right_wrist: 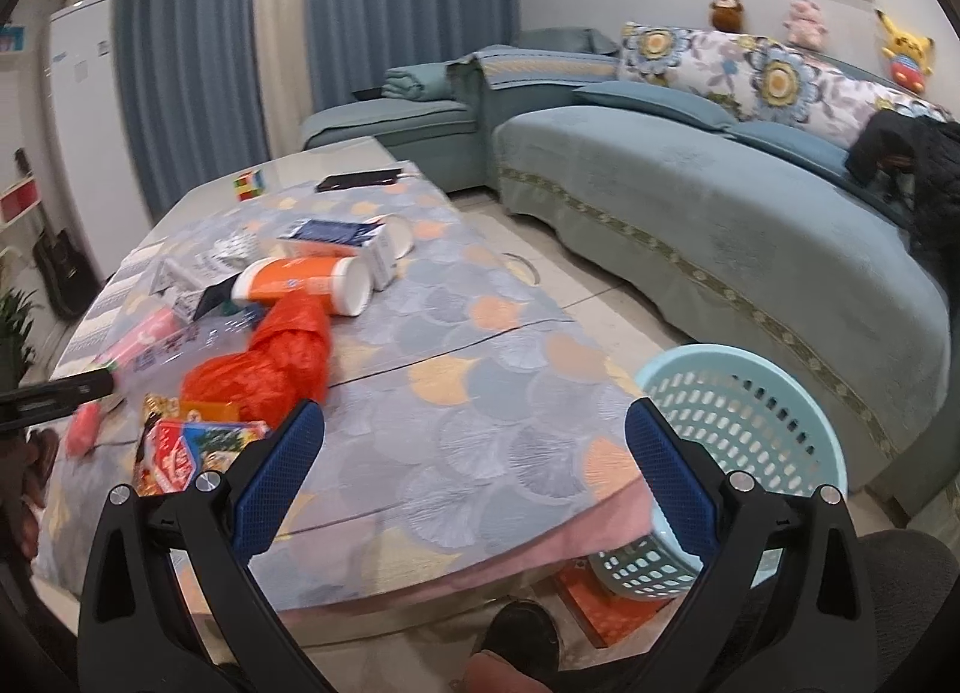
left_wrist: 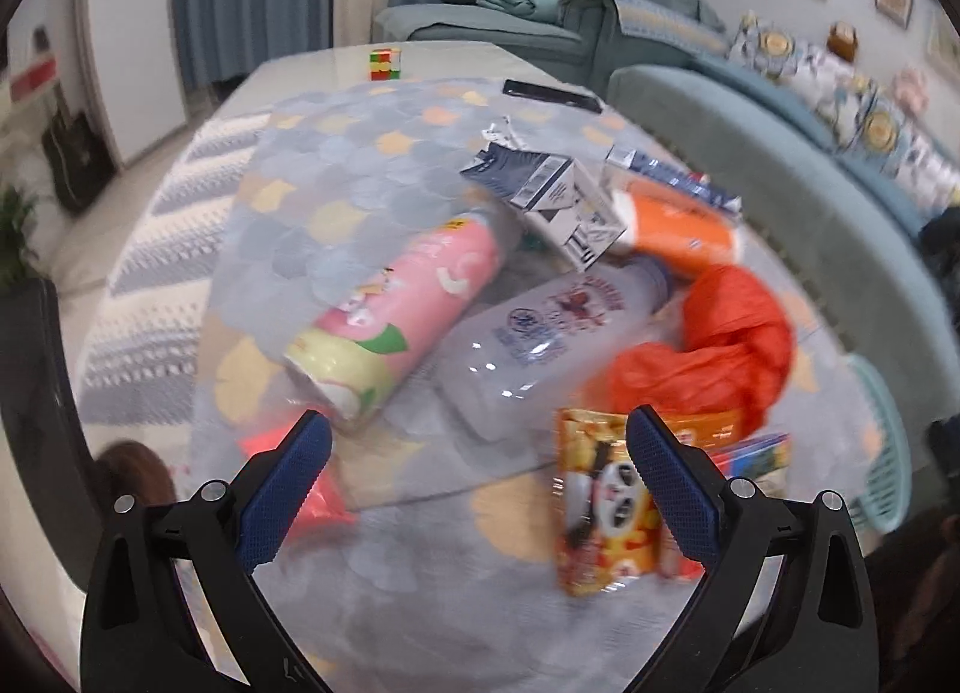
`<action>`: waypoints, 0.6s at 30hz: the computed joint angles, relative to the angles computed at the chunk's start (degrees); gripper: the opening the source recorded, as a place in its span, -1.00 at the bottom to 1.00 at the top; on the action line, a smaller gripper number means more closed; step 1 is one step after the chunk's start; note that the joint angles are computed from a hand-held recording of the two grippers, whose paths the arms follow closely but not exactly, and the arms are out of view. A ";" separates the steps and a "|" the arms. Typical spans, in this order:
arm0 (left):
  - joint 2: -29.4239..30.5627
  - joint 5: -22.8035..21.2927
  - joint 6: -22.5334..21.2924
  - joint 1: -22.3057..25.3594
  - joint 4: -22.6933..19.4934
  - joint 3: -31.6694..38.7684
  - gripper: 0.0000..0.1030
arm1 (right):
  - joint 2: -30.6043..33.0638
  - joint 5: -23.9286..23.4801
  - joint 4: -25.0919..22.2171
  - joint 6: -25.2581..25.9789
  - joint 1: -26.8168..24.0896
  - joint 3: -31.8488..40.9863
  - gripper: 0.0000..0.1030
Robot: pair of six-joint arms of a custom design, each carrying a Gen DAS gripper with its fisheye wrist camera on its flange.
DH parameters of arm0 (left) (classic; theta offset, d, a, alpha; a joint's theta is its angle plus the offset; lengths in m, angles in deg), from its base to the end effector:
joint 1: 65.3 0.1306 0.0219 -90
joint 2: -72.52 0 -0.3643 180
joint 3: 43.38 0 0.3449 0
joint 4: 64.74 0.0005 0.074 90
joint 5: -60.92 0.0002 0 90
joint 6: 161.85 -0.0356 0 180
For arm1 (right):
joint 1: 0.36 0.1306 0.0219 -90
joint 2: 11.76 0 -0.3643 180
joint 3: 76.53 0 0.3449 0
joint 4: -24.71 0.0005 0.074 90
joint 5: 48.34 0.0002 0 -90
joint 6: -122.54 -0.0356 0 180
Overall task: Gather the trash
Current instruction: 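Reach the left tool to the clear plastic bottle while the right tool reaches the tiger-print box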
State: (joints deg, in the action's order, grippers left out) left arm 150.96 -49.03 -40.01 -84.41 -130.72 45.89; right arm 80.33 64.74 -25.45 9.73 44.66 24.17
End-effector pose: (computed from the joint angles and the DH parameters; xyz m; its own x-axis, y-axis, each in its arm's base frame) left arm 0.3335 -0.1032 0.4640 -0.7239 -0.2740 -0.6332 -0.3042 0.9505 -0.0636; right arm 0.3325 0.3123 0.4753 -0.6041 -0.0999 -0.7907 -0.2269 0.9726 0.0504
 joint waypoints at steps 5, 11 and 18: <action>6.13 -1.13 -7.59 -0.73 -0.82 3.69 0.85 | 0.10 -1.65 0.10 2.62 0.67 -0.05 0.85; 12.93 5.41 -16.73 3.39 -1.63 8.41 0.84 | 0.02 -2.50 -0.34 3.46 0.26 -0.78 0.85; 16.86 14.82 -20.26 7.11 -2.02 10.47 0.67 | -0.06 -2.71 -0.64 3.62 -0.41 -1.51 0.85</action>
